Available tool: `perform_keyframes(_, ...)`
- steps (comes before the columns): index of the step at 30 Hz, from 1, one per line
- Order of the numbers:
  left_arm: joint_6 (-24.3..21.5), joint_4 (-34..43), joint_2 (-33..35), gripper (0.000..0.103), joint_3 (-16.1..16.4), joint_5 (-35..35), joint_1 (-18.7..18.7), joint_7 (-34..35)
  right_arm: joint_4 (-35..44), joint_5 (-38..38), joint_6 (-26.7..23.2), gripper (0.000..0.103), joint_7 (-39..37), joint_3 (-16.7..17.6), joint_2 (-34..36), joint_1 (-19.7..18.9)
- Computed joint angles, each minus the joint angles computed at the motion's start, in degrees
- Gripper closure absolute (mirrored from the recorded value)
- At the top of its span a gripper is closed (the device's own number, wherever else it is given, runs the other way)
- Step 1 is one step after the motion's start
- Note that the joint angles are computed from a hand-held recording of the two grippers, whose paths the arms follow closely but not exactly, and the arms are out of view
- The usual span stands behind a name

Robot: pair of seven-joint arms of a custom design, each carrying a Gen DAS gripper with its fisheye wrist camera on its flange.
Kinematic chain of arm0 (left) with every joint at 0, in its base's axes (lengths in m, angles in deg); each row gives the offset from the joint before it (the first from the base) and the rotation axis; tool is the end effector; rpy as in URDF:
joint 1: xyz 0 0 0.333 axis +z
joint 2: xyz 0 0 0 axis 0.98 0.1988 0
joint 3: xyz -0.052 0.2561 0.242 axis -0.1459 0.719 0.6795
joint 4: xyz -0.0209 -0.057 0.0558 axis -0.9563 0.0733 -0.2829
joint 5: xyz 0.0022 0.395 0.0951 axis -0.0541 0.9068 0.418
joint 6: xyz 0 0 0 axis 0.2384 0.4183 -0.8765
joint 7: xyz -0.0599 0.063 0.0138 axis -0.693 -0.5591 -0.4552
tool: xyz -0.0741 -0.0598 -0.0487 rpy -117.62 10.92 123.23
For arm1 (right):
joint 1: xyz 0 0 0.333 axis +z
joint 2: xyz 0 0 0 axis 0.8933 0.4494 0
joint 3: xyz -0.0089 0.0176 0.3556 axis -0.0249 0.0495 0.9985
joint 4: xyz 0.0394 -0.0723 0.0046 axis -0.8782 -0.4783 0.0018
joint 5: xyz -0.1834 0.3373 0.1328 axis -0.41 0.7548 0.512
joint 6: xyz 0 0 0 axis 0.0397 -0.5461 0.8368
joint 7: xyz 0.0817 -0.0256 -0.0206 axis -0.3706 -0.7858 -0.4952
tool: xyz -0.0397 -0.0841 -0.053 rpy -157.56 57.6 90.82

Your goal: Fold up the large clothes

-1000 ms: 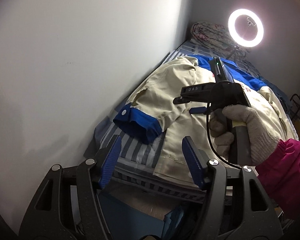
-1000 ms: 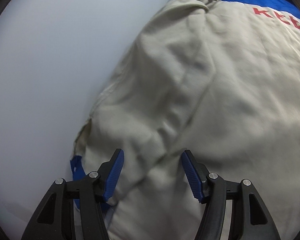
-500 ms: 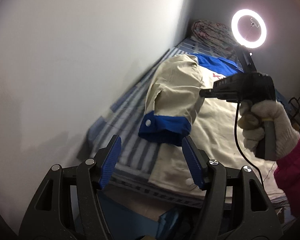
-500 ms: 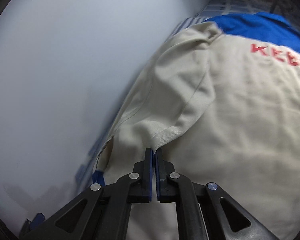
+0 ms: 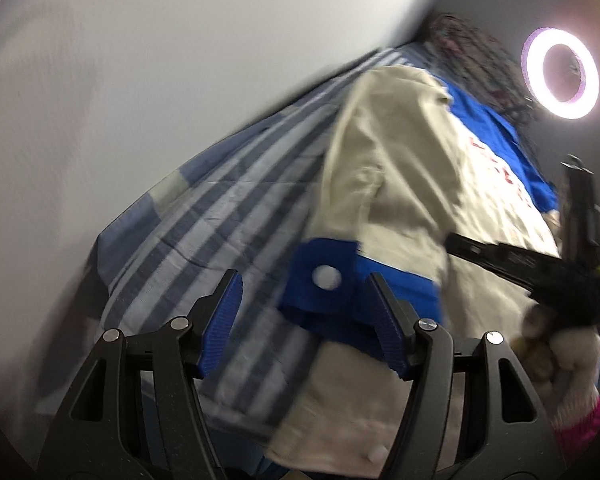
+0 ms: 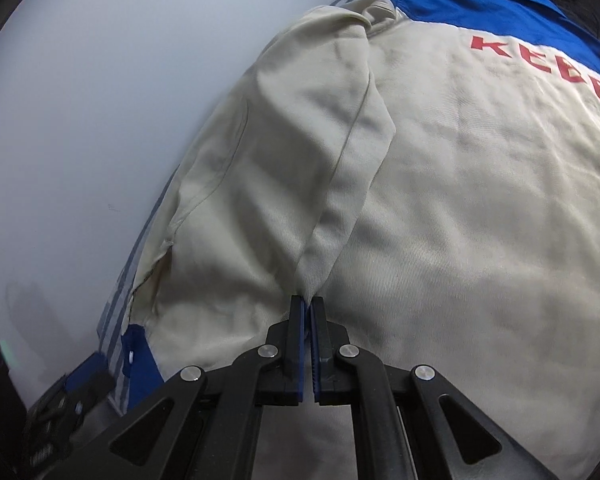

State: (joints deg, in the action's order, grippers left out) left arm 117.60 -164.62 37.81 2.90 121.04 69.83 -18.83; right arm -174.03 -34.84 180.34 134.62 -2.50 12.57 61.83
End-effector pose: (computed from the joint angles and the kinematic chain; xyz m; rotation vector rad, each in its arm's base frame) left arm 0.4072 -0.2616 0.4077 -2.3879 1.4842 -0.7894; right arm 0.6084 -0.0119 0.4023 -2.0270 1.6097 0.1340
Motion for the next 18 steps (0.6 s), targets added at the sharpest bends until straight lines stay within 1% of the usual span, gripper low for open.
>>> perform_keyframes(1,0.4,0.1,0.6,0.038,-0.1,0.4,0.4,-0.9,0.2,-0.1,0.3,0.103,0.0,0.2,0.1,0.2)
perform_keyframes(3,2.1,-0.1,1.9,0.038,0.5,0.2,0.5,-1.2,-0.2,-0.1,0.6,0.103,-0.6,0.3,-0.1,0.3)
perform_keyframes(5,2.8,0.1,3.3,0.038,1.0,-0.2,0.2,-1.1,-0.1,0.1,0.4,0.103,-0.9,0.2,0.1,0.2)
perform_keyframes(7,2.3,0.9,3.9,0.038,0.8,2.7,0.4,-3.2,-0.5,0.2,0.5,0.103,-1.3,0.2,-0.2,0.3)
perform_keyframes(8,2.2,1.4,4.3,0.038,0.9,4.2,0.4,-3.9,1.0,0.3,1.3,0.103,-1.4,0.4,1.7,0.4)
perform_keyframes(9,2.3,1.9,4.7,0.048,1.2,5.0,0.0,-3.8,0.9,0.2,1.7,0.103,-1.6,0.5,1.8,0.4)
perform_keyframes(10,2.6,2.5,5.4,0.071,1.7,4.8,-0.5,-3.0,0.5,0.2,2.2,0.103,-1.9,0.7,1.7,0.4)
perform_keyframes(11,3.5,2.9,6.1,0.080,2.3,3.7,-1.2,-1.5,0.3,0.2,2.5,0.103,-1.9,0.8,1.6,0.4)
perform_keyframes(12,2.5,3.7,6.6,0.082,2.4,4.5,-1.5,-2.0,-0.1,0.0,2.6,0.103,-1.8,0.8,1.3,0.4)
perform_keyframes(13,1.2,4.6,6.8,0.089,2.4,7.1,-1.8,-3.9,-0.2,-0.2,2.6,0.103,-1.8,0.8,1.1,0.4)
perform_keyframes(15,-0.2,5.6,6.5,0.094,2.7,11.2,-2.6,-6.7,-0.4,-0.8,2.4,0.103,-1.0,0.8,0.6,0.6)
perform_keyframes(17,-1.6,6.2,5.1,0.097,2.7,15.8,-2.9,-10.0,0.4,-1.2,2.4,0.103,-1.0,0.8,1.4,0.8)
perform_keyframes(18,-2.8,6.4,4.0,0.103,2.5,17.5,-2.9,-11.2,1.7,-1.0,2.6,0.102,-1.4,0.9,3.1,0.7)
